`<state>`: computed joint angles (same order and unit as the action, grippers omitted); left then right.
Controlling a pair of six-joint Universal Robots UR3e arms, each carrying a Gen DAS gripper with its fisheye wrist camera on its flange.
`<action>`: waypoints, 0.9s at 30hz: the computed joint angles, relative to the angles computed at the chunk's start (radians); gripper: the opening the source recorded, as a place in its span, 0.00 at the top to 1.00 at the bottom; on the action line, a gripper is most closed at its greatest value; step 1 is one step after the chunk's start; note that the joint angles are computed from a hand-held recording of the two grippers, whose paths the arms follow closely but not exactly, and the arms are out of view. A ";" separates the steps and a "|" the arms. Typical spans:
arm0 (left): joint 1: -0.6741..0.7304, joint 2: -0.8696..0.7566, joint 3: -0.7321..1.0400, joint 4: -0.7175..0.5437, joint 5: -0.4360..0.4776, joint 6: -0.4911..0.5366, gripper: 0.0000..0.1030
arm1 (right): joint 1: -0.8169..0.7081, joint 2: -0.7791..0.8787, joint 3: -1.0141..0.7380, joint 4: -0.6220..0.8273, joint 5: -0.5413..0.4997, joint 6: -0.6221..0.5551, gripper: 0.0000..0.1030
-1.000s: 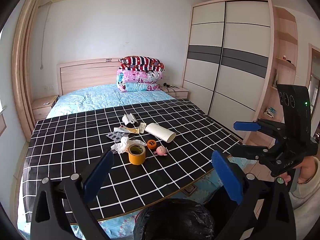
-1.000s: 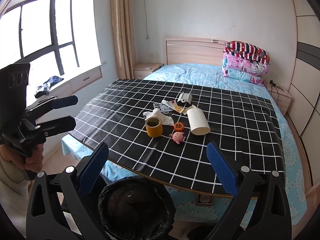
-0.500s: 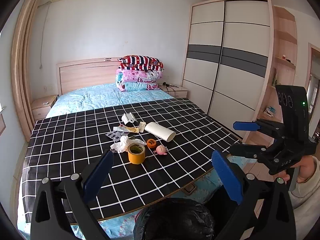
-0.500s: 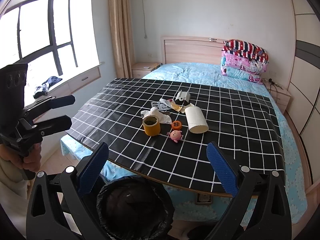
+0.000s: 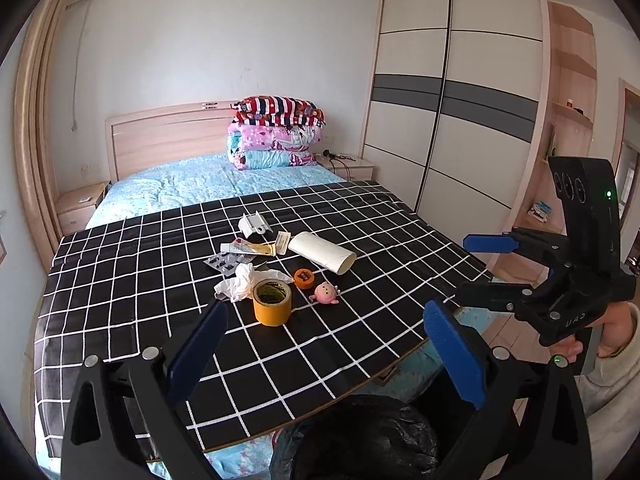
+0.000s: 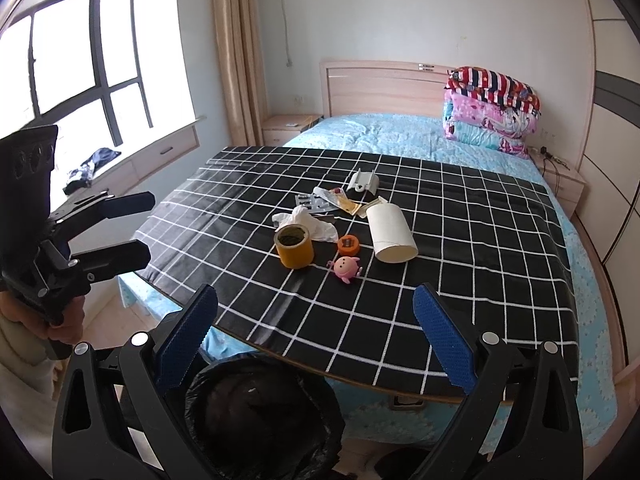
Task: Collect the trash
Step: 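Grasp the yellow tape roll with the left tool while the right tool grasps the white paper tube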
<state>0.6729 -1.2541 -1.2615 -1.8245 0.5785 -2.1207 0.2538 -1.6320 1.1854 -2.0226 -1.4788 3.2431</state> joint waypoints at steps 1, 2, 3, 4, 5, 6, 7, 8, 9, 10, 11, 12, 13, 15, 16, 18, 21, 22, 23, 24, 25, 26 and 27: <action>-0.011 -0.009 -0.007 0.029 0.008 -0.019 0.08 | -0.006 0.011 -0.008 -0.001 0.005 -0.003 0.04; -0.025 -0.021 -0.014 0.063 0.017 -0.043 0.08 | -0.015 0.022 -0.013 -0.003 0.012 -0.008 0.04; -0.045 -0.041 -0.017 0.103 0.031 -0.070 0.08 | -0.022 0.035 -0.022 -0.001 0.018 -0.011 0.04; -0.060 -0.056 -0.019 0.130 0.040 -0.087 0.08 | -0.029 0.049 -0.031 -0.001 0.024 -0.015 0.04; -0.076 -0.072 -0.020 0.162 0.052 -0.108 0.08 | -0.034 0.058 -0.037 -0.002 0.028 -0.018 0.04; -0.098 -0.093 -0.022 0.201 0.067 -0.135 0.08 | -0.042 0.070 -0.042 -0.003 0.033 -0.023 0.04; -0.113 -0.110 -0.022 0.229 0.077 -0.154 0.08 | -0.048 0.081 -0.048 -0.004 0.037 -0.027 0.04; -0.128 -0.127 -0.022 0.256 0.087 -0.172 0.08 | -0.057 0.099 -0.059 -0.005 0.043 -0.033 0.04; -0.146 -0.149 -0.022 0.292 0.101 -0.197 0.08 | -0.063 0.112 -0.070 -0.002 0.046 -0.035 0.04; -0.158 -0.164 -0.020 0.314 0.111 -0.213 0.08 | -0.068 0.125 -0.079 -0.002 0.049 -0.038 0.04; -0.170 -0.181 -0.017 0.335 0.122 -0.229 0.08 | -0.077 0.143 -0.091 -0.003 0.056 -0.044 0.04; -0.186 -0.202 -0.013 0.363 0.136 -0.249 0.08 | -0.083 0.152 -0.097 -0.003 0.060 -0.047 0.04; -0.200 -0.221 -0.011 0.389 0.149 -0.268 0.08 | -0.090 0.172 -0.111 -0.002 0.063 -0.051 0.04; -0.226 -0.258 -0.003 0.428 0.172 -0.299 0.08 | -0.100 0.205 -0.132 -0.003 0.062 -0.059 0.04; -0.240 -0.279 0.004 0.449 0.184 -0.314 0.09 | -0.105 0.220 -0.138 -0.007 0.061 -0.061 0.04; -0.266 -0.319 0.015 0.488 0.210 -0.343 0.13 | -0.116 0.241 -0.148 -0.005 0.063 -0.067 0.04; -0.292 -0.365 0.032 0.516 0.235 -0.373 0.15 | -0.131 0.282 -0.168 -0.006 0.066 -0.072 0.04; -0.298 -0.384 0.044 0.515 0.239 -0.379 0.15 | -0.137 0.299 -0.177 -0.008 0.069 -0.074 0.04; -0.306 -0.405 0.053 0.522 0.245 -0.390 0.18 | -0.140 0.309 -0.181 -0.009 0.071 -0.073 0.04; -0.314 -0.419 0.058 0.532 0.255 -0.400 0.21 | -0.145 0.323 -0.189 -0.011 0.075 -0.072 0.04; -0.325 -0.435 0.066 0.541 0.269 -0.410 0.25 | -0.148 0.343 -0.206 -0.008 0.076 -0.074 0.04; -0.332 -0.455 0.078 0.543 0.276 -0.416 0.27 | -0.150 0.361 -0.222 -0.004 0.074 -0.075 0.04; -0.334 -0.468 0.085 0.544 0.276 -0.420 0.27 | -0.151 0.376 -0.236 -0.003 0.073 -0.076 0.04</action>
<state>0.3388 -1.7217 -1.1766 -1.2808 0.8544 -2.5406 0.1031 -1.2557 0.9497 -2.0252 -1.4061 3.1671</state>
